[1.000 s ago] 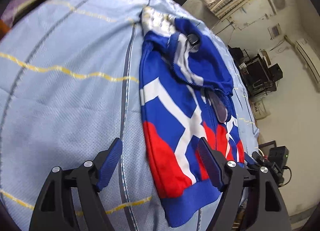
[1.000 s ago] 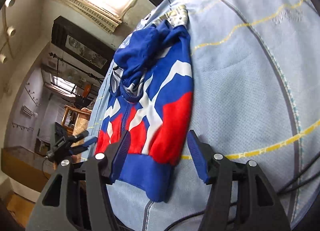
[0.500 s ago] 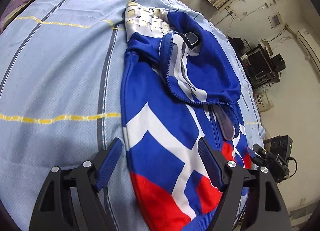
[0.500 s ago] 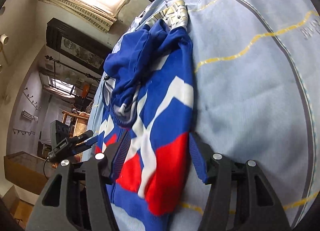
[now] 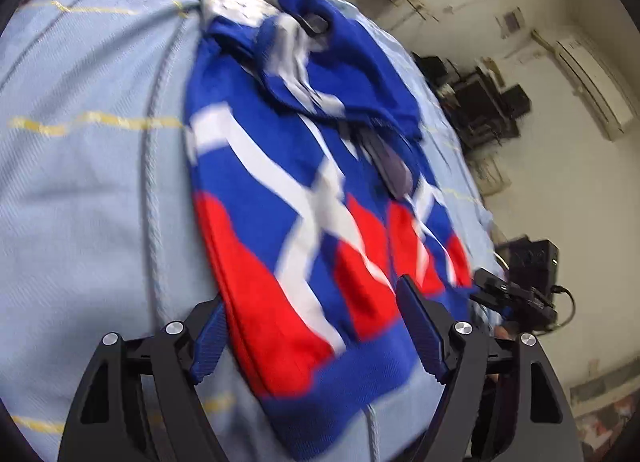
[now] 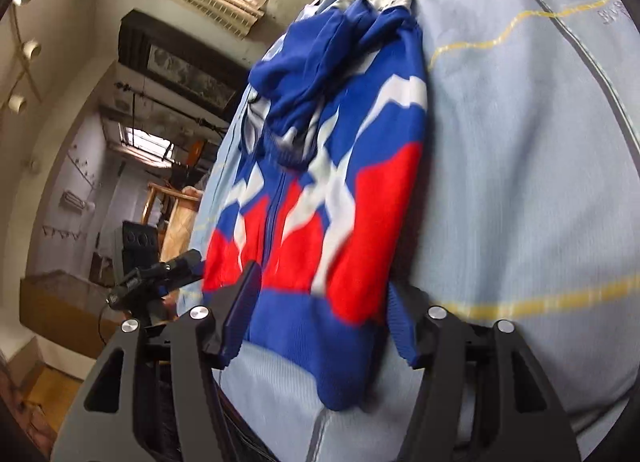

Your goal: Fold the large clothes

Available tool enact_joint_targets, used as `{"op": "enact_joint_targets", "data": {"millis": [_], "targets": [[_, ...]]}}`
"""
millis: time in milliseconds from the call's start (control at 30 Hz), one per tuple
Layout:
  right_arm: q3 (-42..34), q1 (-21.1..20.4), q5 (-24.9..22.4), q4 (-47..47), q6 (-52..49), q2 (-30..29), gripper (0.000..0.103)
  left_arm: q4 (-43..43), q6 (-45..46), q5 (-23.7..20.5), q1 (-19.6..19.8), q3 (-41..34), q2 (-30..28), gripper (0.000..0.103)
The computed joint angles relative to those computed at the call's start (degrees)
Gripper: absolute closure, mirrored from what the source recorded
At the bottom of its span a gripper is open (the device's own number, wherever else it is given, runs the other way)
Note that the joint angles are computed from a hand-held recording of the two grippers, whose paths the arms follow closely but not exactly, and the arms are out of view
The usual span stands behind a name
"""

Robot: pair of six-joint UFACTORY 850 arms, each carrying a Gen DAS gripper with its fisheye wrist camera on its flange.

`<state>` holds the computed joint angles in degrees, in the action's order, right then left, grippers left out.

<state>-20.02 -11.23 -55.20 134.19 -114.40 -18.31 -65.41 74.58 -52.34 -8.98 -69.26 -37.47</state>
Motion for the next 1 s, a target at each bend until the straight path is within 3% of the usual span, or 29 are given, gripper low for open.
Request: {"op": "enact_joint_targets", "data": {"millis": [233, 433, 500, 567, 700, 833, 967, 1000], "targets": [[3.1, 3.4, 1.6, 4.5, -4.9, 2.7, 0.046, -2.0, 5.0, 3.0, -0.3, 4.6, 2.7, 0.033], [2.3, 2.5, 0.3, 5.0, -5.7, 0.3, 0.070, -3.7, 5.6, 4.5, -0.2, 4.2, 1.9, 0.061], [2.4, 2.5, 0.0, 5.3, -6.5, 0.2, 0.070, -4.0, 5.9, 5.5, 0.0, 4.6, 2.1, 0.071], [2.6, 2.7, 0.1, 5.9, -7.1, 0.3, 0.072, -4.2, 5.6, 4.5, 0.6, 4.7, 1.9, 0.071], [2.8, 2.8, 0.3, 6.2, -7.8, 0.4, 0.072, -6.4, 7.6, 3.6, 1.0, 5.9, 2.3, 0.060], [2.9, 2.9, -0.4, 6.8, -8.9, 0.1, 0.072, -6.4, 7.0, 3.4, 0.6, 5.1, 1.9, 0.060], [3.0, 3.0, -0.7, 7.1, -9.6, 0.0, 0.072, -7.8, 7.9, 5.3, 0.7, 5.6, 2.0, 0.081], [3.0, 3.0, -0.7, 7.1, -9.7, 0.0, 0.072, -8.0, 7.9, 4.8, 1.0, 5.5, 1.7, 0.081]]}}
